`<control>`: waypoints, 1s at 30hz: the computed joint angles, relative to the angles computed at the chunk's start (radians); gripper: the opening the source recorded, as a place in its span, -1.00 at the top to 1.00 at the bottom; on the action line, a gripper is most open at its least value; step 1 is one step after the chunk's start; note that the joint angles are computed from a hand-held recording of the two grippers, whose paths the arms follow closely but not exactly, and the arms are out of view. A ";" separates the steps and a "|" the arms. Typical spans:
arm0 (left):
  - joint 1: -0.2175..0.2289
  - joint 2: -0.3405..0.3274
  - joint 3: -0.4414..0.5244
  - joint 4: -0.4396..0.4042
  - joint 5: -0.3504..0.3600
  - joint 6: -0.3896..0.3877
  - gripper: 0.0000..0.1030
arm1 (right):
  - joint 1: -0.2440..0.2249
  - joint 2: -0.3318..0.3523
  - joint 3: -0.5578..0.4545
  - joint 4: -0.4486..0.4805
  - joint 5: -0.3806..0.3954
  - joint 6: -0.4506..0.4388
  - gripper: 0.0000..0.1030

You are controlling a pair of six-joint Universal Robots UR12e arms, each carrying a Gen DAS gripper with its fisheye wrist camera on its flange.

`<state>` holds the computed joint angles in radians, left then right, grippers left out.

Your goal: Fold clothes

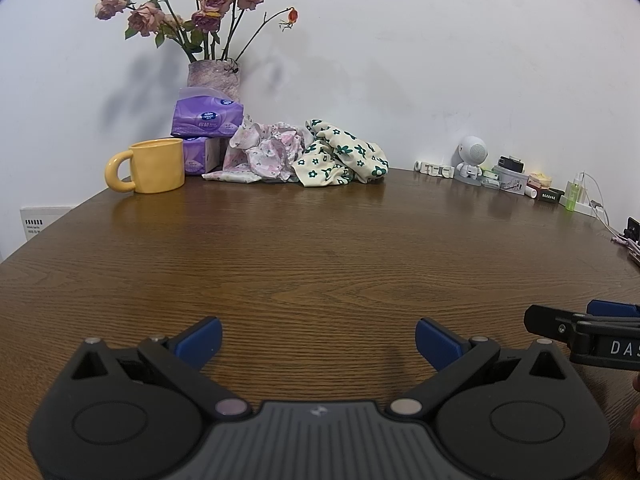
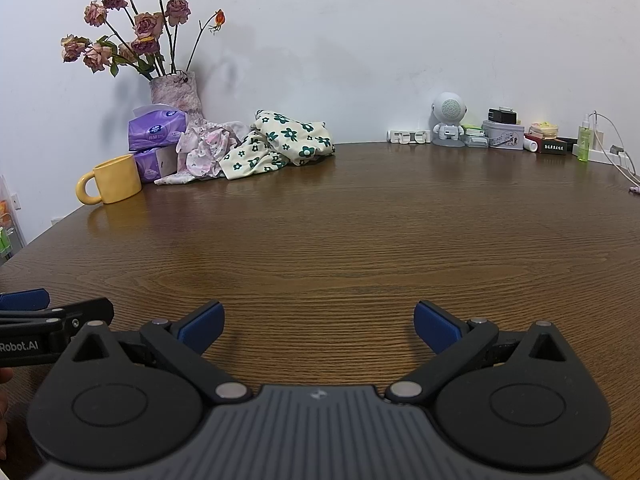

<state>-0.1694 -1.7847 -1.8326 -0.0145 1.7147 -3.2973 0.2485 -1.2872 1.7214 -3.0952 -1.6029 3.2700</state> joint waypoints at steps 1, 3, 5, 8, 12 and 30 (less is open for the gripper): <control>0.000 0.000 0.000 0.000 0.000 0.000 -1.00 | 0.000 0.000 0.000 0.000 0.000 0.001 -0.99; 0.001 0.000 0.000 0.000 -0.001 0.000 -1.00 | 0.000 0.000 0.001 -0.001 0.000 0.001 -0.99; 0.001 0.000 0.000 0.000 -0.003 0.000 -1.00 | 0.001 0.001 0.000 -0.002 -0.003 0.002 -0.99; 0.001 0.001 0.001 0.000 -0.004 0.001 -1.00 | 0.002 0.001 0.000 -0.001 -0.004 0.002 -0.99; 0.001 0.000 0.001 0.000 0.000 -0.001 -1.00 | 0.003 0.001 -0.001 0.000 -0.004 0.002 -0.99; -0.003 -0.004 0.015 -0.021 -0.005 0.036 -1.00 | -0.008 0.002 -0.018 0.040 0.045 -0.024 -0.99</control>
